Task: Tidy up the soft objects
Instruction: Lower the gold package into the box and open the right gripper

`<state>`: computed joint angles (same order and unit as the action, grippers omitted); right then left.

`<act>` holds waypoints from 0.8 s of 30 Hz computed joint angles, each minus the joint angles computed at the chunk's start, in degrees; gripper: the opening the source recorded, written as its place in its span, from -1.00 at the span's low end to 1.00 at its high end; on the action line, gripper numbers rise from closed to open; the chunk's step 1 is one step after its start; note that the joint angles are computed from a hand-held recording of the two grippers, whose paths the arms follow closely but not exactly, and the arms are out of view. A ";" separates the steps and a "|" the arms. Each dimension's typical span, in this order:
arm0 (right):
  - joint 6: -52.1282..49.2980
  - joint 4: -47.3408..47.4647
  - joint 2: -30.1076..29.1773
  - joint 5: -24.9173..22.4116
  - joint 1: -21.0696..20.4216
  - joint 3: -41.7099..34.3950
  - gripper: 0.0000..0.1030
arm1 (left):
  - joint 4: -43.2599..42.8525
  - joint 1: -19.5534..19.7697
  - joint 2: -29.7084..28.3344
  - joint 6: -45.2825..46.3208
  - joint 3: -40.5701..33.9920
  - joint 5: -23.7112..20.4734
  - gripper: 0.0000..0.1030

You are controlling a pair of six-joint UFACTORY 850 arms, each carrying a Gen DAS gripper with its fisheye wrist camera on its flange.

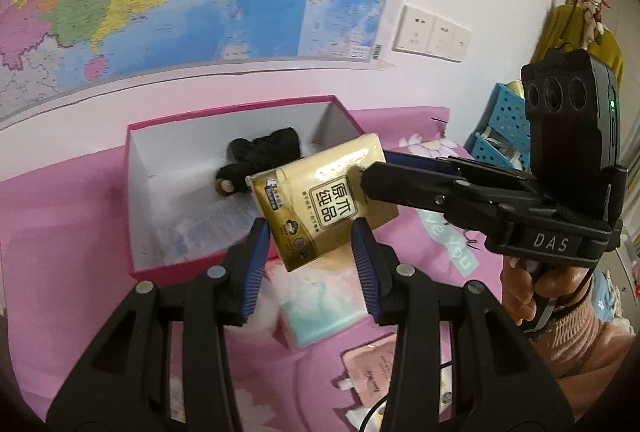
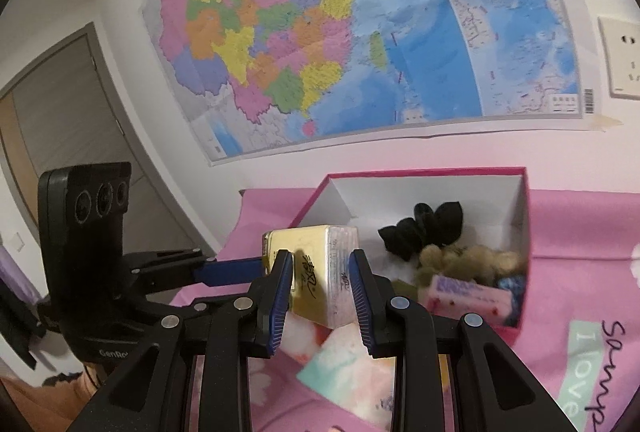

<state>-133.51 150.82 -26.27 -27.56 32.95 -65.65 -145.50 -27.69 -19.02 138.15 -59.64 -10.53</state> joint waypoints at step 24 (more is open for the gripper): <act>19.23 -16.37 -11.53 5.50 -0.52 -14.60 -0.43 | 7.30 4.17 -7.17 -9.56 -7.21 4.37 -0.15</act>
<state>-114.28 134.45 -37.80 -22.06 32.43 -80.24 -138.20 -23.52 -26.19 128.59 -66.85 -6.16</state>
